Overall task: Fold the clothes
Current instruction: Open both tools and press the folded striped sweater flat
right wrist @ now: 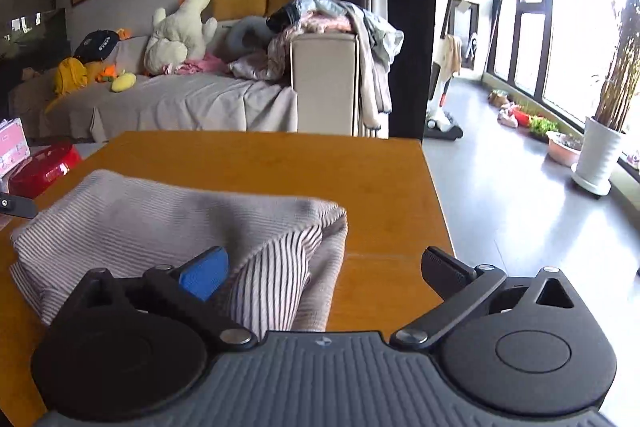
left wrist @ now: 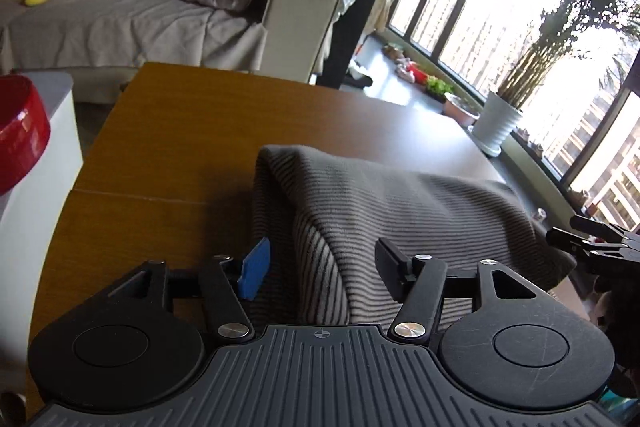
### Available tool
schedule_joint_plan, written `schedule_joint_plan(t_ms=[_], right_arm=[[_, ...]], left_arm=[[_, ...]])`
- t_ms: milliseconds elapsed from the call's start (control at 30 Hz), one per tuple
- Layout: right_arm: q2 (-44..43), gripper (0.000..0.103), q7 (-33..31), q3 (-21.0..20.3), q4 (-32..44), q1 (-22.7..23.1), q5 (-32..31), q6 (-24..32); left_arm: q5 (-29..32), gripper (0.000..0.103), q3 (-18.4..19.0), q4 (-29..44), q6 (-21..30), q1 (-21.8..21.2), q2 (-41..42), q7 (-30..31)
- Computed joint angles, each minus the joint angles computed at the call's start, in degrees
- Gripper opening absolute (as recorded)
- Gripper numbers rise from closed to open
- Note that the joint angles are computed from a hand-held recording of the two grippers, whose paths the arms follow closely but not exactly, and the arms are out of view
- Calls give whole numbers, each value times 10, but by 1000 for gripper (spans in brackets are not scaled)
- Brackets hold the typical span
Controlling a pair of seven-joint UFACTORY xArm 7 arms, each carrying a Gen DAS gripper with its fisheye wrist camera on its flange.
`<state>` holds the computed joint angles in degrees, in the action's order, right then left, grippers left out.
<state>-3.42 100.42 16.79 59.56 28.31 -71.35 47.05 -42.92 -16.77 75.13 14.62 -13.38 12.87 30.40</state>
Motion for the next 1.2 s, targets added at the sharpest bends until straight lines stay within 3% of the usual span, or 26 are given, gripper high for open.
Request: schedule_joint_plan(t_ms=[100,200,300,400,433,533,733,867,933,1000,1100,1200], right_arm=[[10,103,-27,-9,23,-9,-13,-2],[56,103,-103,-24,70,-14,-14,0],[108,103,-178,-50,110,-17,15,-27],[140,103,-233,-58,121,-17,50,-28],[135,103,-213,-77,110,1,40,-32],[119,103,-162,-81,87,14,38,-23],[96,103,-112,-56,62,38,39,22],[99,103,-92,-38,65,57,39,16],[113,103,-97,-32,82,72,29,24],[128,103,-115,-31,101,87,24,30],[125,103,-141,-41,104,92,26,17],[95,103,-127,-49,83,82,25,-15]], left_arm=[[-122,78,-35,5,43,30,-19,103],[-181,82,-34,35,156,32,0,137],[-114,81,-4,81,222,-3,55,58],[-93,83,-5,108,202,-15,91,69],[-78,82,-2,124,198,-19,102,59],[-32,83,4,192,190,-29,154,16],[91,86,15,386,198,-63,288,-83],[164,90,20,535,227,-88,382,-141],[199,93,27,564,220,-102,402,-152],[232,94,37,555,201,-114,398,-154],[270,94,47,466,154,-120,342,-162],[256,94,4,337,92,-81,261,-123]])
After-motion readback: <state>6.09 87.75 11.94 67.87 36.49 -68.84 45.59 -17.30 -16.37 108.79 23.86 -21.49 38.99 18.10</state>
